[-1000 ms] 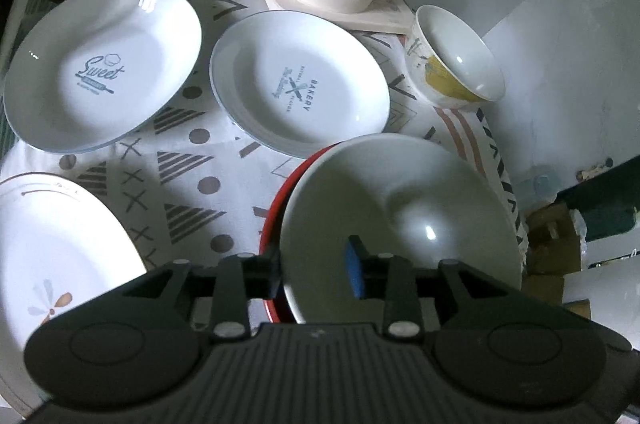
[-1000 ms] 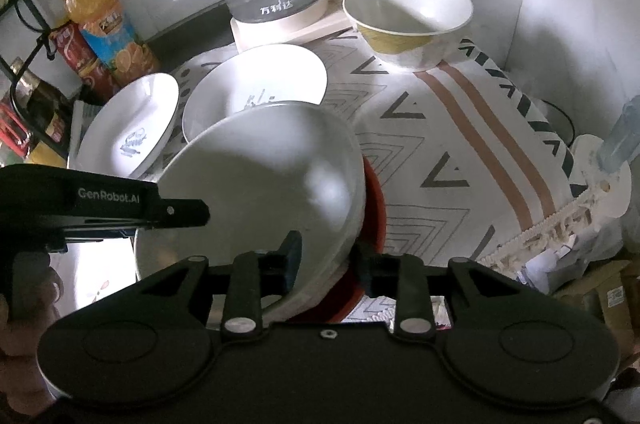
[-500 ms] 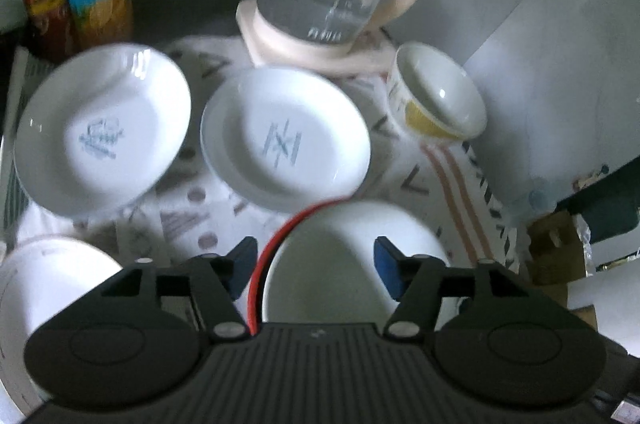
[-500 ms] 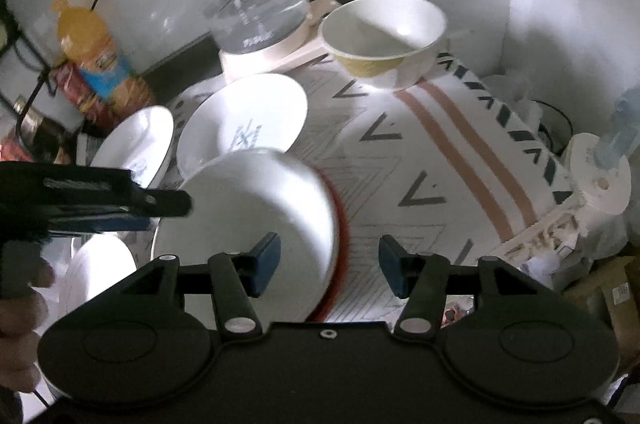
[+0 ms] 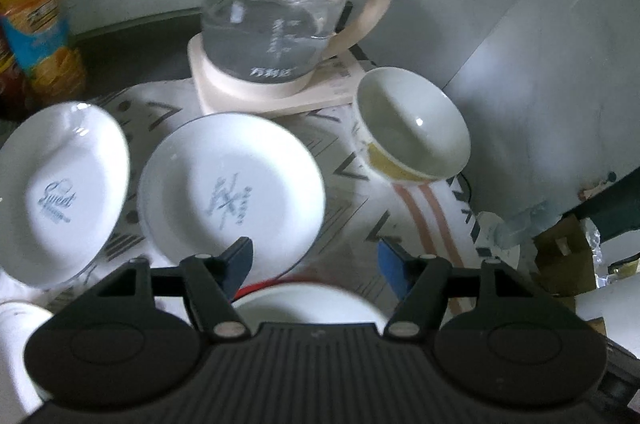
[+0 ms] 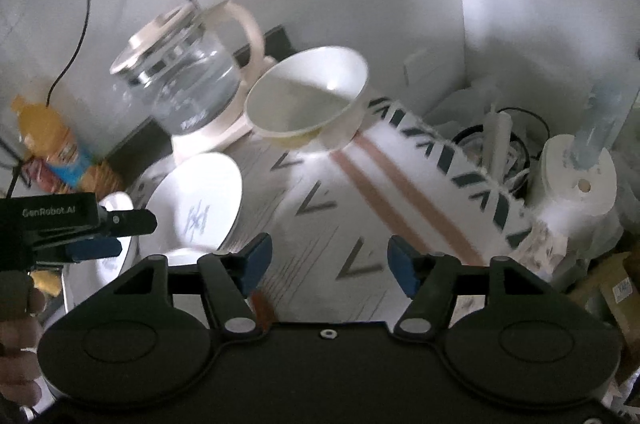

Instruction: Organize plates and bowls

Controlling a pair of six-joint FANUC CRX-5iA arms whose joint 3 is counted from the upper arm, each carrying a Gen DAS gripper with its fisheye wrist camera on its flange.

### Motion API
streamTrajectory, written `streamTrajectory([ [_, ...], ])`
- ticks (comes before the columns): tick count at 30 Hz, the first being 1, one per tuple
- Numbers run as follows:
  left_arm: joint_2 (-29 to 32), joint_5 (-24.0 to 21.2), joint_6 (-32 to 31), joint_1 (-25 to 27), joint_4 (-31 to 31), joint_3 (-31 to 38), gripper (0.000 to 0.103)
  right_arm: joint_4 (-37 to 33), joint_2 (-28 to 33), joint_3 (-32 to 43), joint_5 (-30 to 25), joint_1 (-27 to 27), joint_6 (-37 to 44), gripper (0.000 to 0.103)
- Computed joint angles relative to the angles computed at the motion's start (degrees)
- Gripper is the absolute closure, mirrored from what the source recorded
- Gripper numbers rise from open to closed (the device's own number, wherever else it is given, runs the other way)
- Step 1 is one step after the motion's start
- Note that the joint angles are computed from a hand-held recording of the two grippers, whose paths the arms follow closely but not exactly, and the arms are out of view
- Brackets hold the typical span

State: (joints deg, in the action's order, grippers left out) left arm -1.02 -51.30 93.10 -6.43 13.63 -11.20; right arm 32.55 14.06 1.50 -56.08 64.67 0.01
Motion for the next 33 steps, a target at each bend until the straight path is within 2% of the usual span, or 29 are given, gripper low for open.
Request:
streamTrajectory([
  [11, 10.6, 0.7, 8.8, -4.8, -4.0, 11.8, 0.036, -0.5, 0.8, 0.0, 4.2, -6.9, 3.6, 0.033],
  [16, 15.6, 2.0, 10.1, -6.0, -4.4, 16.0, 0.036, -1.7, 2.4, 1.5, 6.5, -10.1, 6.6, 0.033],
  [23, 22.1, 0.0, 15.4, -7.5, -8.5, 22.6, 0.036, -5.0, 6.4, 5.4, 8.9, -14.2, 10.9, 0.033],
  [27, 24.7, -1.2, 17.5, -7.8, -9.7, 24.9, 0.036, -8.0, 9.3, 8.7, 8.5, -15.8, 14.3, 0.033],
  [31, 26.0, -1.0, 17.9, -7.0, -8.3, 24.7, 0.041, -10.7, 11.2, 10.7, 8.5, -16.7, 16.7, 0.033],
  [33, 26.4, -0.4, 17.4, -6.5, -7.3, 24.2, 0.048, -11.8, 11.9, 11.3, 8.9, -16.9, 18.0, 0.036],
])
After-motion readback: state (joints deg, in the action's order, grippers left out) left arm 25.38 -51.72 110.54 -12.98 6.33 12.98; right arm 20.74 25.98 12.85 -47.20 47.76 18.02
